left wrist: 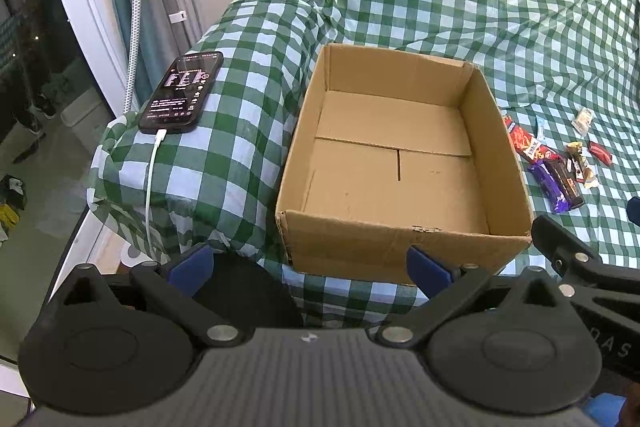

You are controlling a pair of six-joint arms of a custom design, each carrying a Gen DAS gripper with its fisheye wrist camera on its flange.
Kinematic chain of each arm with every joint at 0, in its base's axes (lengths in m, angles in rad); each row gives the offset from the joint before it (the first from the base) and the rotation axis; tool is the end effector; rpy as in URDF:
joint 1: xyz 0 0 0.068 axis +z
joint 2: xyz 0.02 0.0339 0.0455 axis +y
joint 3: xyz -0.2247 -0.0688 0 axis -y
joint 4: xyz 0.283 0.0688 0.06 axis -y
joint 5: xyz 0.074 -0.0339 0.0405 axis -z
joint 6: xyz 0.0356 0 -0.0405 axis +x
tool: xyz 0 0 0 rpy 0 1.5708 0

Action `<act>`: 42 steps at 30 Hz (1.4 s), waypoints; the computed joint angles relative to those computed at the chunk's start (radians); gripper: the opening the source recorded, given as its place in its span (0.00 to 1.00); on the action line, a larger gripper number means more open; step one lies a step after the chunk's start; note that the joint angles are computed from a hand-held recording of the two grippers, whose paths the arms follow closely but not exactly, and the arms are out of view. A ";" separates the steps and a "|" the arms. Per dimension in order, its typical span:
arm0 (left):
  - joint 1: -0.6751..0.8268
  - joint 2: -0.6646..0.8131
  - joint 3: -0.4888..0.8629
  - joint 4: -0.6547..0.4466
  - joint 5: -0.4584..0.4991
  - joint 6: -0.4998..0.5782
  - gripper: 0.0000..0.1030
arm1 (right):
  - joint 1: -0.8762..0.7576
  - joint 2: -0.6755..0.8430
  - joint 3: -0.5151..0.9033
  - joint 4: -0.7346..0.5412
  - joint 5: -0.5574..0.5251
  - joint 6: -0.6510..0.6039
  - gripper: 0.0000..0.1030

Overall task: Organize snacks
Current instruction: 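Move both tools toward the snack pile beside the cardboard box, then grasp the purple chocolate bar with the left tool while the right tool grasps the red candy packet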

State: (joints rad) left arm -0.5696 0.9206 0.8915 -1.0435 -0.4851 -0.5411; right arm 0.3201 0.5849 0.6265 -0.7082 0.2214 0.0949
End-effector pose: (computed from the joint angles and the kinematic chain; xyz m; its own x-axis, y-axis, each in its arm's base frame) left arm 0.1934 -0.1041 0.2514 -0.7832 -0.0395 -0.6206 -0.1329 0.9855 0.1050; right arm 0.1908 0.0550 0.2420 -0.5978 -0.1008 -0.7953 -0.0869 0.9944 -0.0607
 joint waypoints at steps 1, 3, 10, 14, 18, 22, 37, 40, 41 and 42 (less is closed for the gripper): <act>0.000 0.003 0.001 0.000 -0.001 0.001 1.00 | 0.000 0.001 -0.002 0.001 -0.002 0.002 1.00; -0.002 0.009 0.004 0.000 -0.004 0.002 1.00 | 0.000 0.001 -0.007 0.004 -0.005 0.007 1.00; -0.002 0.040 0.017 -0.001 -0.003 0.002 1.00 | -0.025 0.011 -0.010 0.006 -0.036 0.007 1.00; -0.001 0.066 0.032 -0.003 -0.003 0.004 1.00 | -0.052 0.021 -0.009 0.012 -0.067 0.001 1.00; 0.008 0.103 0.062 -0.004 0.019 0.004 1.00 | -0.085 0.027 -0.014 0.024 -0.101 -0.013 1.00; -0.017 0.161 0.106 0.007 0.007 0.011 1.00 | -0.155 0.032 -0.019 0.044 -0.150 -0.029 1.00; -0.136 0.720 0.602 0.020 0.100 0.027 1.00 | -0.833 0.361 0.014 0.308 -0.418 -0.128 1.00; -0.163 0.935 0.828 -0.018 0.138 0.032 1.00 | -0.941 0.529 0.083 0.381 -0.449 -0.162 1.00; -0.169 1.016 0.918 -0.026 0.157 0.038 1.00 | -0.969 0.586 0.113 0.397 -0.457 -0.174 1.00; -0.175 1.092 1.003 -0.040 0.170 0.043 1.00 | -0.994 0.641 0.143 0.411 -0.465 -0.188 1.00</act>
